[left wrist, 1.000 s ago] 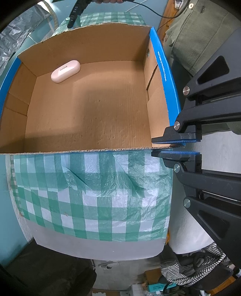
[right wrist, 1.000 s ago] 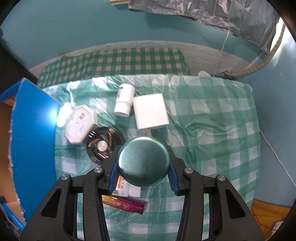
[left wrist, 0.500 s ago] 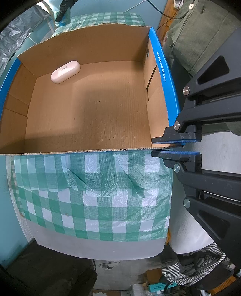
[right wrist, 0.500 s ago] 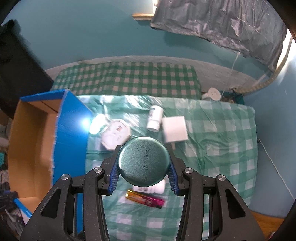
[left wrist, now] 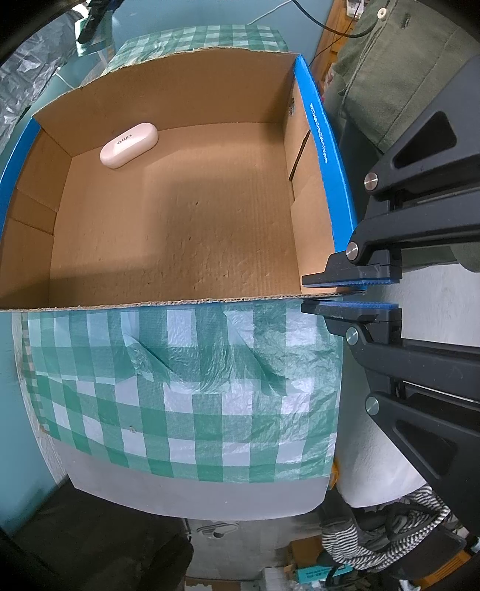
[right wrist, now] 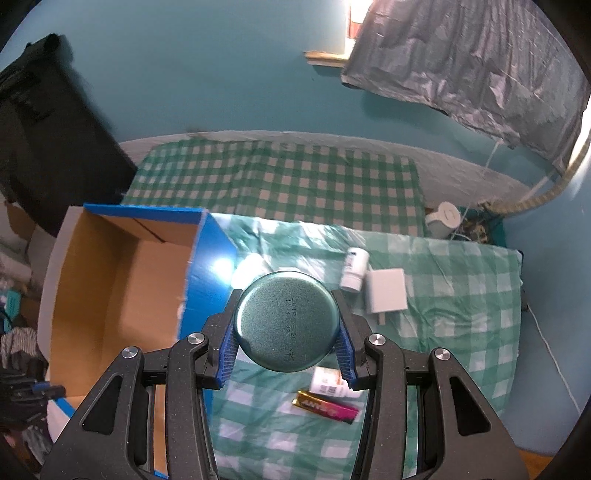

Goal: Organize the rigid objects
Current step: 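Lift the green canister with the right gripper and carry it over the box, then lower the canister into the box and open the right gripper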

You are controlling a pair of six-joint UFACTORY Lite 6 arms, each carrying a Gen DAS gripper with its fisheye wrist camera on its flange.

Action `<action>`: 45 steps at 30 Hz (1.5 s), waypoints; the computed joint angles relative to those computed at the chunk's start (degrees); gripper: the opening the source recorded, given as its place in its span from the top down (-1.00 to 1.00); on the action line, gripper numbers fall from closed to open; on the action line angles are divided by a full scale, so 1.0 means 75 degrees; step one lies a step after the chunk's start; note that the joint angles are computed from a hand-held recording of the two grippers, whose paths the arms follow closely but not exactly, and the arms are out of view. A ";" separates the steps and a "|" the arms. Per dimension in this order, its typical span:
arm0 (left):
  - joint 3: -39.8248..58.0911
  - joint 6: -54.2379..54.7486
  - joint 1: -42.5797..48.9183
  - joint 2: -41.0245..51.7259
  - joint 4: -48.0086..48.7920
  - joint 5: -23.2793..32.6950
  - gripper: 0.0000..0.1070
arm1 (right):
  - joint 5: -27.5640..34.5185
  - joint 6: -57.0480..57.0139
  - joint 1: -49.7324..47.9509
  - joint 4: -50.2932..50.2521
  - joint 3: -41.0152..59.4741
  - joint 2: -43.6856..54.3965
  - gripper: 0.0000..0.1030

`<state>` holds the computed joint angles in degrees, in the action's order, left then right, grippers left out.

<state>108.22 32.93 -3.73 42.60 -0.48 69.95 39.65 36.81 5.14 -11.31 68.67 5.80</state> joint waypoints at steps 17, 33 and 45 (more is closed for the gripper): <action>-0.0029 0.0035 0.0027 -0.0001 -0.0018 -0.0007 0.89 | 0.0247 -0.0456 0.0976 0.0126 0.2285 0.1725 0.14; 0.0035 0.0015 -0.0003 0.0027 0.0023 0.0008 0.88 | 0.0367 -0.1093 0.1263 0.0601 0.3532 0.3172 0.14; 0.0053 0.0002 -0.0009 0.0028 0.0022 0.0039 0.88 | 0.0588 -0.1266 0.1275 0.0711 0.4032 0.3683 0.14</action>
<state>108.62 32.95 -3.80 42.81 -0.32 70.25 44.07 27.31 14.70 -5.98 98.91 33.42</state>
